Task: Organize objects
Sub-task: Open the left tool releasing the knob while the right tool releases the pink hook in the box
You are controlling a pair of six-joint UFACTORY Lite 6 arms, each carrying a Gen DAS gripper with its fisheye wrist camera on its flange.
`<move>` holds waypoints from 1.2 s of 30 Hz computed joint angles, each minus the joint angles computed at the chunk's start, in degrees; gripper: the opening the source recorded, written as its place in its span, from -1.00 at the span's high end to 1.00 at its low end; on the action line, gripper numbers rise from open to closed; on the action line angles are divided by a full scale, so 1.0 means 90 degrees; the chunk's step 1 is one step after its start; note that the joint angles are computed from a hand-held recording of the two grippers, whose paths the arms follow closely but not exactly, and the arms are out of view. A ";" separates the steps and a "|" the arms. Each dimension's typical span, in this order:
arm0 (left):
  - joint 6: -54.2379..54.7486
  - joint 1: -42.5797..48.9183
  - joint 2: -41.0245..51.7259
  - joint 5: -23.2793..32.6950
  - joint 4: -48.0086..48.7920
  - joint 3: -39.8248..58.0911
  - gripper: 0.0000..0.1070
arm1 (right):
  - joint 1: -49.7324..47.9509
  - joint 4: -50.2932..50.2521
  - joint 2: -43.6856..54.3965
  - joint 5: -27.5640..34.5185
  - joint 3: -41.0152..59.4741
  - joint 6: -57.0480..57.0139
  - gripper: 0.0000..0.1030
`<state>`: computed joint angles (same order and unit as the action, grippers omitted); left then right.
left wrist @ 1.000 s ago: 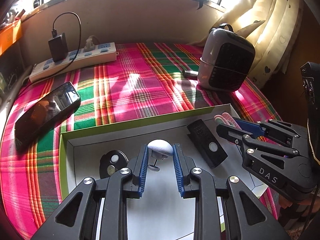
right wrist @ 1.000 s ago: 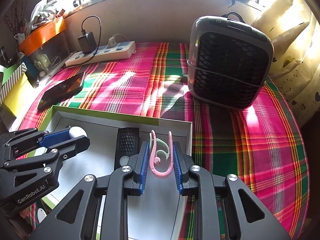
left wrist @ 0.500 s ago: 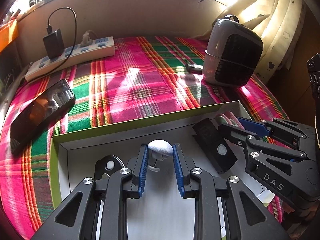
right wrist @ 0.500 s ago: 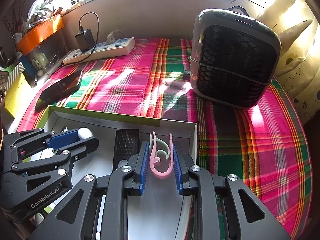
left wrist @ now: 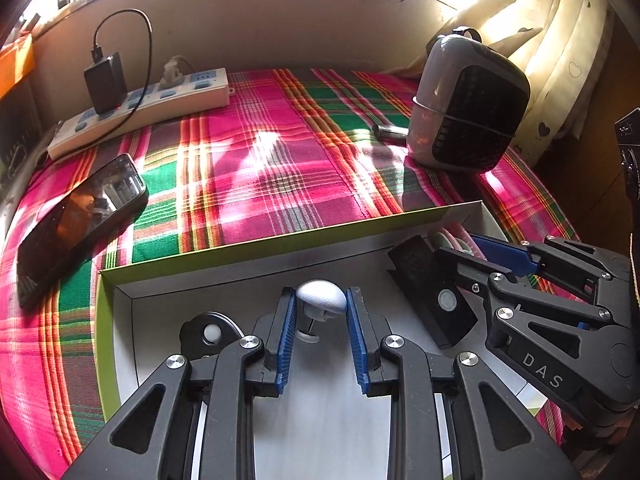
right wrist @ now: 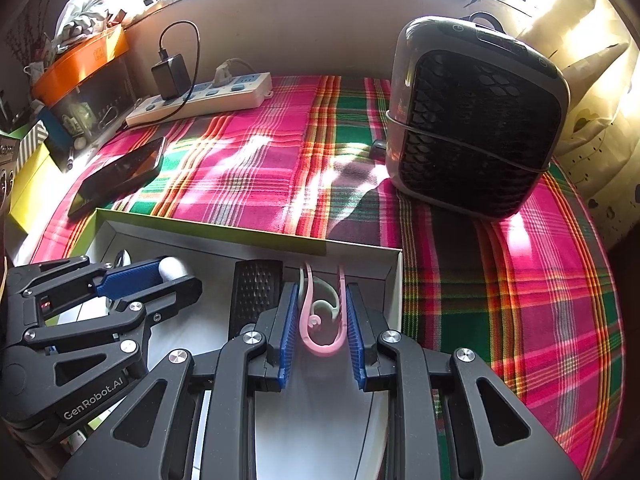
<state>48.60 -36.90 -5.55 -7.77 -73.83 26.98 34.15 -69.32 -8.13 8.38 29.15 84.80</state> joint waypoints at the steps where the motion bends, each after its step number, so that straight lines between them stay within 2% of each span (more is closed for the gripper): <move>1: -0.0045 0.0008 0.0005 0.0004 0.0054 0.0001 0.56 | 0.0003 -0.0093 0.0008 -0.0006 -0.0005 0.0099 0.53; 10: -0.0053 0.0031 0.0012 0.0031 0.0070 0.0014 0.54 | 0.0018 -0.0067 0.0018 0.0014 0.0004 0.0111 0.53; 16: -0.0040 0.0063 -0.0047 0.0089 0.0062 -0.0022 0.44 | 0.0022 -0.0178 -0.0049 -0.0010 -0.0062 0.0292 0.52; 19: 0.0197 0.0011 -0.0026 0.0052 -0.0200 -0.0010 0.35 | 0.0043 -0.0142 -0.0067 0.0004 -0.0075 0.0280 0.51; 25: 0.0483 -0.0074 -0.0225 0.0006 -0.0618 -0.0126 0.32 | 0.0036 -0.0071 -0.0248 0.0011 -0.0187 0.0295 0.43; 31: 0.1717 -0.0194 -0.0608 -0.0081 -0.1918 -0.0249 0.32 | 0.0158 0.0139 -0.0536 0.0122 -0.0355 0.0195 0.42; 36: 0.2623 -0.0313 -0.1016 -0.0187 -0.2892 -0.0437 0.32 | 0.0310 0.0371 -0.0934 0.0238 -0.0545 -0.0006 0.19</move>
<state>72.20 -39.72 -14.70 -9.45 -99.86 23.05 36.94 -65.98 -16.54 10.52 24.24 84.75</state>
